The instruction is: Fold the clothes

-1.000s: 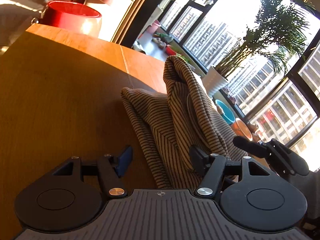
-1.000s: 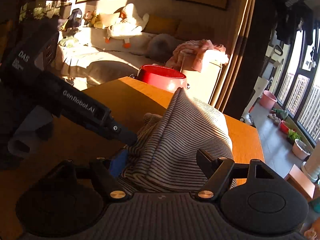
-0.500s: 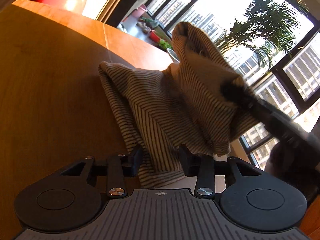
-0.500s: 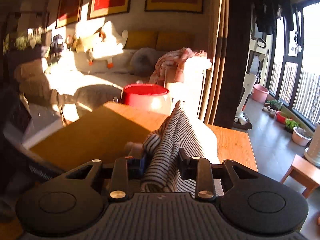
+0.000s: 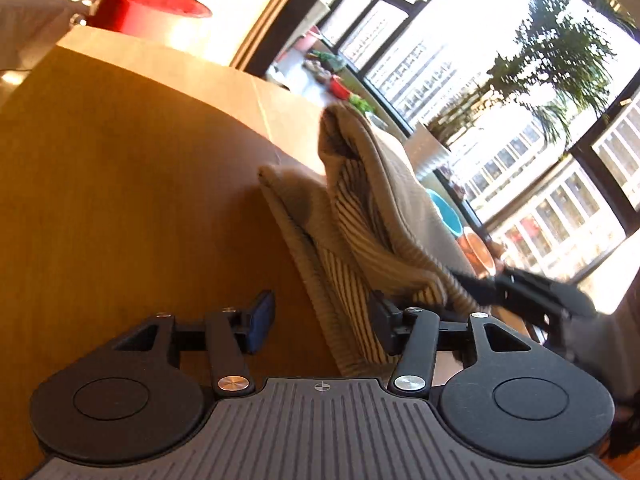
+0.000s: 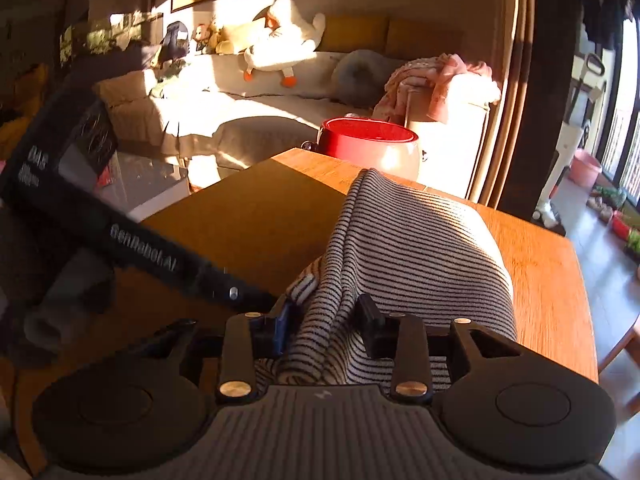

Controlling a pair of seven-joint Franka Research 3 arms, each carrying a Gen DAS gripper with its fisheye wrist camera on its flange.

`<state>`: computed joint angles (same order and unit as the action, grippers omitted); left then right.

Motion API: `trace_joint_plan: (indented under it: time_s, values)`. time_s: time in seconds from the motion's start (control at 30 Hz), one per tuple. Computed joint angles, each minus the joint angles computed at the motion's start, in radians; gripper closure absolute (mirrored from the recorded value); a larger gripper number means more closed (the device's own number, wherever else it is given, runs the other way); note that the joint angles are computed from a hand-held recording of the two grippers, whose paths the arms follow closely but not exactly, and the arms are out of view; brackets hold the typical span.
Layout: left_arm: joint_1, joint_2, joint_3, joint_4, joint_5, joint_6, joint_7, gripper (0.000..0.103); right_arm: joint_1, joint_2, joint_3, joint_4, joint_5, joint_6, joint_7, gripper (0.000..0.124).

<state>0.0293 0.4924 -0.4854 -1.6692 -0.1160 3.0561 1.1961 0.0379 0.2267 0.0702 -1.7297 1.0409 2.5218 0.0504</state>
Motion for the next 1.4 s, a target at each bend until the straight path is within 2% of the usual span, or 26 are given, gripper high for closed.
trace_joint_plan:
  time_s: [0.03,0.1,0.17,0.23,0.27,0.3,0.33,0.4,0.43,0.5,0.57,0.67,0.7,0.8,0.9,0.97,1.0,1.07,1.1,1.13,1.17,1.2,1.3,1.33,1.4]
  values:
    - [-0.027,-0.016,0.04,-0.008,0.004,0.025,-0.035,0.047,0.011,-0.02,0.012,-0.045,0.014,0.056,-0.067,0.081]
    - [-0.054,-0.021,0.073,0.004,0.031,0.064,-0.065,0.047,0.037,-0.042,0.027,-0.105,0.042,0.15,-0.162,0.073]
    - [-0.07,0.012,0.071,0.072,0.073,0.069,-0.063,0.047,0.058,-0.053,0.046,-0.146,0.106,0.238,-0.291,0.065]
    - [-0.072,0.073,0.042,0.173,0.114,0.027,-0.03,0.047,0.071,-0.058,0.053,-0.162,0.155,0.27,-0.376,0.06]
    - [-0.083,0.11,0.032,0.236,0.13,-0.008,-0.006,0.049,0.073,-0.06,0.048,-0.163,0.157,0.259,-0.385,0.06]
    - [-0.115,0.134,0.058,0.287,0.148,-0.049,0.001,0.049,0.072,-0.062,0.039,-0.16,0.151,0.236,-0.377,0.057]
    - [-0.165,0.158,0.11,0.342,0.172,-0.097,-0.01,0.049,0.065,-0.065,0.025,-0.15,0.134,0.188,-0.343,0.055]
    - [-0.223,0.188,0.18,0.412,0.199,-0.171,-0.034,0.053,0.027,-0.065,-0.017,-0.094,0.083,0.012,-0.194,0.055]
    - [-0.232,0.199,0.19,0.432,0.199,-0.188,-0.037,0.053,0.006,-0.058,-0.034,-0.058,0.07,-0.073,-0.127,0.055]
    - [-0.239,0.203,0.2,0.435,0.193,-0.201,-0.044,0.049,-0.034,-0.036,-0.059,0.012,0.077,-0.166,-0.001,0.054]
    - [-0.226,0.189,0.192,0.402,0.177,-0.188,-0.044,0.045,-0.064,-0.004,-0.072,0.07,0.086,-0.178,0.117,0.051]
    - [-0.212,0.181,0.179,0.376,0.158,-0.175,-0.038,0.042,-0.083,0.019,-0.073,0.076,0.078,-0.078,0.198,0.05]
    - [-0.204,0.176,0.172,0.366,0.149,-0.167,-0.037,0.042,-0.09,0.005,-0.063,0.044,0.098,-0.041,0.158,0.05]
    - [-0.175,0.141,0.155,0.302,0.119,-0.122,-0.043,0.042,-0.099,-0.064,-0.04,-0.059,0.169,-0.054,-0.049,0.049]
    - [-0.15,0.098,0.146,0.229,0.102,-0.073,-0.059,0.046,-0.066,-0.098,-0.037,-0.118,0.186,-0.071,-0.21,0.044]
    - [-0.148,0.066,0.154,0.183,0.107,-0.056,-0.077,0.047,-0.032,-0.119,-0.031,-0.172,0.204,-0.03,-0.281,0.044]
    - [-0.141,0.047,0.149,0.154,0.107,-0.049,-0.08,0.048,-0.016,-0.122,-0.031,-0.185,0.222,0.002,-0.307,0.046]
    - [-0.114,0.023,0.12,0.112,0.098,-0.042,-0.069,0.052,0.011,-0.126,-0.026,-0.207,0.25,0.062,-0.344,0.082]
    - [-0.086,0.018,0.087,0.095,0.083,-0.043,-0.047,0.055,0.016,-0.119,-0.036,-0.188,0.24,0.041,-0.282,0.097]
    - [-0.059,0.021,0.052,0.089,0.066,-0.05,-0.021,0.057,0.007,-0.105,-0.05,-0.152,0.216,-0.015,-0.184,0.11]
    - [-0.037,0.03,0.02,0.087,0.048,-0.055,0.006,0.062,-0.003,-0.09,-0.061,-0.114,0.196,-0.061,-0.088,0.116]
    - [-0.023,0.044,-0.003,0.096,0.032,-0.065,0.03,0.068,-0.012,-0.074,-0.067,-0.076,0.182,-0.097,-0.006,0.116]
    - [-0.017,0.09,-0.039,0.139,-0.001,-0.071,0.08,0.077,-0.06,-0.019,-0.071,0.048,0.207,-0.246,0.182,0.116]
    - [-0.016,0.106,-0.051,0.154,-0.011,-0.074,0.096,0.077,-0.077,0.001,-0.069,0.091,0.218,-0.29,0.243,0.116]
    - [-0.014,0.138,-0.073,0.185,-0.028,-0.08,0.128,0.077,-0.097,0.029,-0.055,0.139,0.215,-0.355,0.286,0.116]
